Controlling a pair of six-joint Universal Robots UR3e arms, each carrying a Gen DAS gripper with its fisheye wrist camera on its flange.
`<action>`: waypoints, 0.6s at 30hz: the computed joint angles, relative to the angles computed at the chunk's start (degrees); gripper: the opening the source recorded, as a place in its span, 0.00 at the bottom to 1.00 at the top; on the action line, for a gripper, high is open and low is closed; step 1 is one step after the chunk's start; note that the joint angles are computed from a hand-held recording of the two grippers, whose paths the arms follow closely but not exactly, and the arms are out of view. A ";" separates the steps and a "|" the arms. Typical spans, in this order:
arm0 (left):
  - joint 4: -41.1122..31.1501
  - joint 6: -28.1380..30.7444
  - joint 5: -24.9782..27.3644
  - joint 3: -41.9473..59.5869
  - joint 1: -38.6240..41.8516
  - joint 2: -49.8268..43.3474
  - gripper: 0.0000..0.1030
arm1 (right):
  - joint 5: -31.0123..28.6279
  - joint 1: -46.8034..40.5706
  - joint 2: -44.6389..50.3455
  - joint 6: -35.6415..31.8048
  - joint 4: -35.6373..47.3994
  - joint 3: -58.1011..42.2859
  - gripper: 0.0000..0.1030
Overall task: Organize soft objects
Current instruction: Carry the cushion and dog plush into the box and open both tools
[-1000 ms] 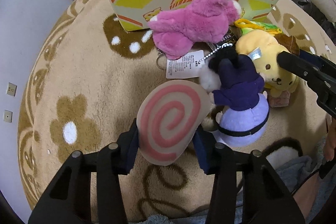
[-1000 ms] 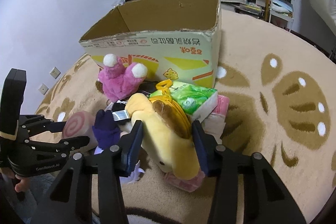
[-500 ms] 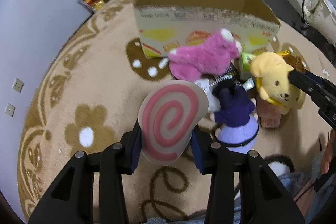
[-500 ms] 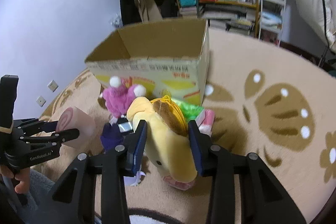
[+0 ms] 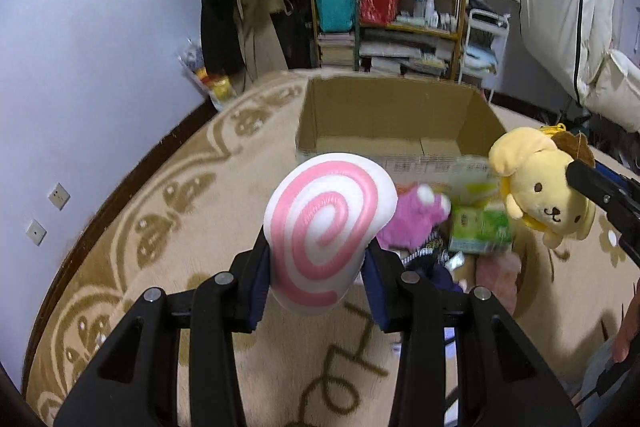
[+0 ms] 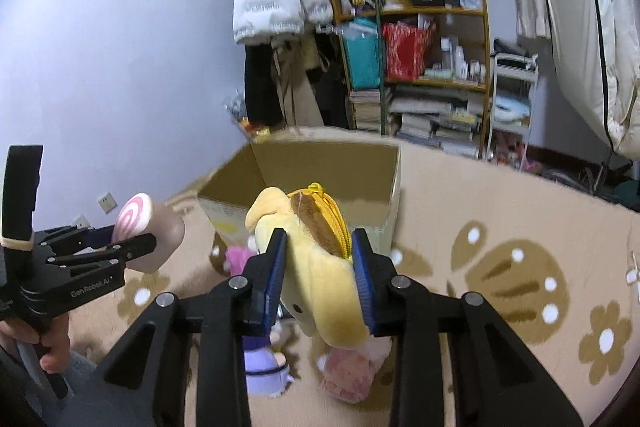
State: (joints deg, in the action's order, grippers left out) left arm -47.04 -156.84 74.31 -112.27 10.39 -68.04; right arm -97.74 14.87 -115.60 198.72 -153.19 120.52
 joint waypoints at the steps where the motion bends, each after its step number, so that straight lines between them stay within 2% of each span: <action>1: 0.87 -0.34 -0.05 0.21 -0.12 -0.13 0.38 | 0.24 -0.22 0.29 -0.10 -0.29 -0.81 0.33; 10: 10.77 -4.75 3.94 6.84 -6.00 -8.95 0.38 | 1.93 -3.84 3.98 -3.60 -3.87 -5.75 0.33; 18: 14.55 -7.49 5.92 15.91 -8.94 -17.69 0.38 | 1.44 -5.74 11.63 -6.38 -8.85 -10.85 0.33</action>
